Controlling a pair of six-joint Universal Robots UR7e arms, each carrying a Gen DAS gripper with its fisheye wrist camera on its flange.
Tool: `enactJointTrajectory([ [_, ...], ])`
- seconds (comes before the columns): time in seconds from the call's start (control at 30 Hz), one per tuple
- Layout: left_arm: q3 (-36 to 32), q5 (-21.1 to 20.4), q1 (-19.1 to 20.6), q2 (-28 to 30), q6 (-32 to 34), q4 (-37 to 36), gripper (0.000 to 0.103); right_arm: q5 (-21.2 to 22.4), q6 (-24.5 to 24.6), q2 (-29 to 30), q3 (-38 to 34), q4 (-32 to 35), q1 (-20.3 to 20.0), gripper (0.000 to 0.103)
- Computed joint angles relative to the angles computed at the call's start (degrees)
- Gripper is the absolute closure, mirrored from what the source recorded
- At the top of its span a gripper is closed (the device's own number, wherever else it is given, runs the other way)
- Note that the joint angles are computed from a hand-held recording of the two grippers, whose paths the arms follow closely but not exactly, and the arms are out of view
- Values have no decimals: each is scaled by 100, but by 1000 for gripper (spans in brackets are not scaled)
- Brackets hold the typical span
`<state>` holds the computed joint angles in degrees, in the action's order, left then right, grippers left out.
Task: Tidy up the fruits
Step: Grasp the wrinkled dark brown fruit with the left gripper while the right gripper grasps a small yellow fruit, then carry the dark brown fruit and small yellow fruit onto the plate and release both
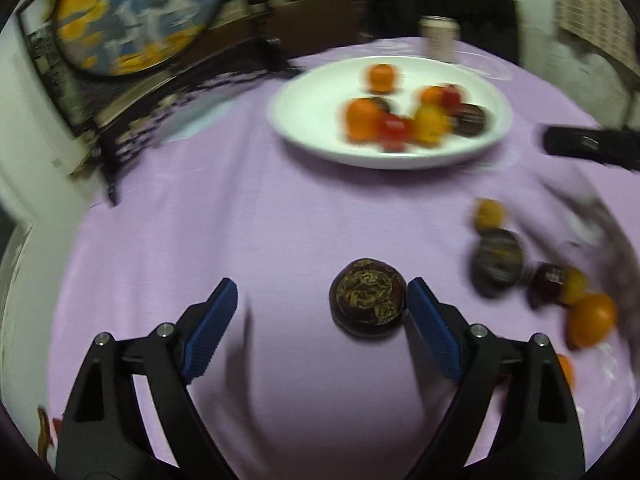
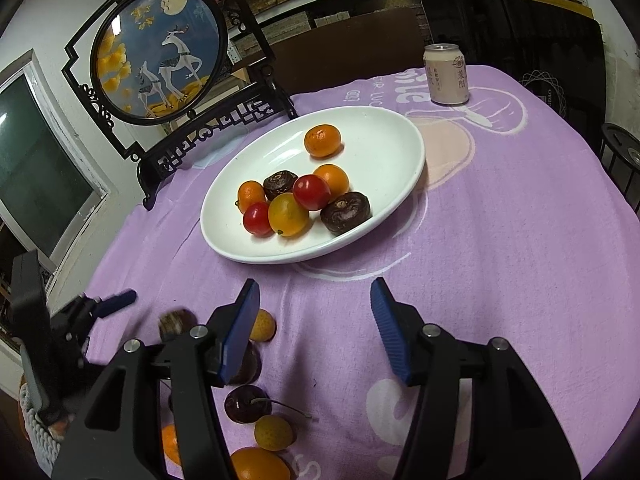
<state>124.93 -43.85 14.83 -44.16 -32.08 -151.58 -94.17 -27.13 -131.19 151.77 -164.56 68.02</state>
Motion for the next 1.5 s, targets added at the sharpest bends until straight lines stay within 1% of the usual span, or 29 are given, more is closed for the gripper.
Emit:
enactJointTrajectory([
  [0.03, -6, -71, 81, -66, -106, 13, 14, 5, -5, -4, 1, 4, 0, 45],
  [0.1, 1, -225, 176, -126, -107, -105, 15, -13, -25, 14, 11, -12, 33, 45],
  [0.2, -8, -273, 152, -48, 4, -184, 15, -57, -64, 67, 24, 31, 105, 45],
  [0.27, -23, -347, 167, 4, 37, -183, 16, -60, -85, 117, 16, 187, 151, 45],
  [0.37, -40, -334, 186, 55, -39, -154, 16, -24, -92, 131, 20, 408, 205, 45],
  [0.47, -62, -350, 248, 74, -131, -149, 18, -272, -174, 315, 106, 177, 452, 45],
  [0.5, -63, -360, 260, 76, -152, -146, 20, -347, -185, 385, 130, 70, 504, 45],
  [0.53, -57, -395, 277, 74, -157, -197, 21, -549, -191, 556, 180, -216, 628, 45],
  [0.57, -47, -417, 280, 68, -157, -240, 26, -693, -199, 691, 217, -454, 707, 45],
  [0.6, -40, -460, 291, 66, -140, -300, 28, -767, -221, 784, 245, -615, 735, 49],
  [0.63, -35, -490, 297, 65, -129, -340, 32, -790, -213, 870, 262, -726, 736, 51],
  [0.67, -30, -515, 296, 66, -117, -373, 37, -785, -185, 918, 266, -765, 722, 57],
  [0.7, -23, -549, 292, 67, -83, -416, 39, -776, -157, 967, 266, -793, 709, 60],
  [0.73, -23, -579, 290, 70, -56, -446, 44, -778, -140, 1040, 267, -854, 718, 62],
  [0.77, -28, -615, 285, 78, -25, -474, 49, -810, -138, 1130, 266, -941, 754, 65],
  [0.83, -27, -665, 271, 91, 53, -526, 55, -899, -115, 1320, 262, -1088, 856, 67],
  [0.87, -28, -675, 260, 98, 75, -536, 57, -938, -91, 1406, 256, -1137, 896, 67],
  [0.97, -37, -665, 242, 112, 84, -523, 58, -1009, -11, 1662, 231, -1292, 937, 71],
  [1.03, -38, -678, 247, 106, 82, -521, 58, -906, 101, 1672, 173, -1166, 838, 74],
  [1.1, -42, -676, 248, 106, 88, -512, 58, -512, 234, 1454, 99, -707, 558, 76],
  [1.17, -39, -671, 247, 103, 93, -509, 58, -325, 292, 1322, 70, -461, 427, 78],
  [1.33, -36, -700, 247, 100, 81, -524, 58, 184, 403, 932, -5, 156, 88, 80],
  [1.43, -33, -714, 261, 94, 92, -539, 59, 315, 404, 756, -14, 317, 1, 80],
  [1.5, -33, -732, 276, 88, 93, -554, 59, 315, 381, 688, -5, 317, 1, 80],
])
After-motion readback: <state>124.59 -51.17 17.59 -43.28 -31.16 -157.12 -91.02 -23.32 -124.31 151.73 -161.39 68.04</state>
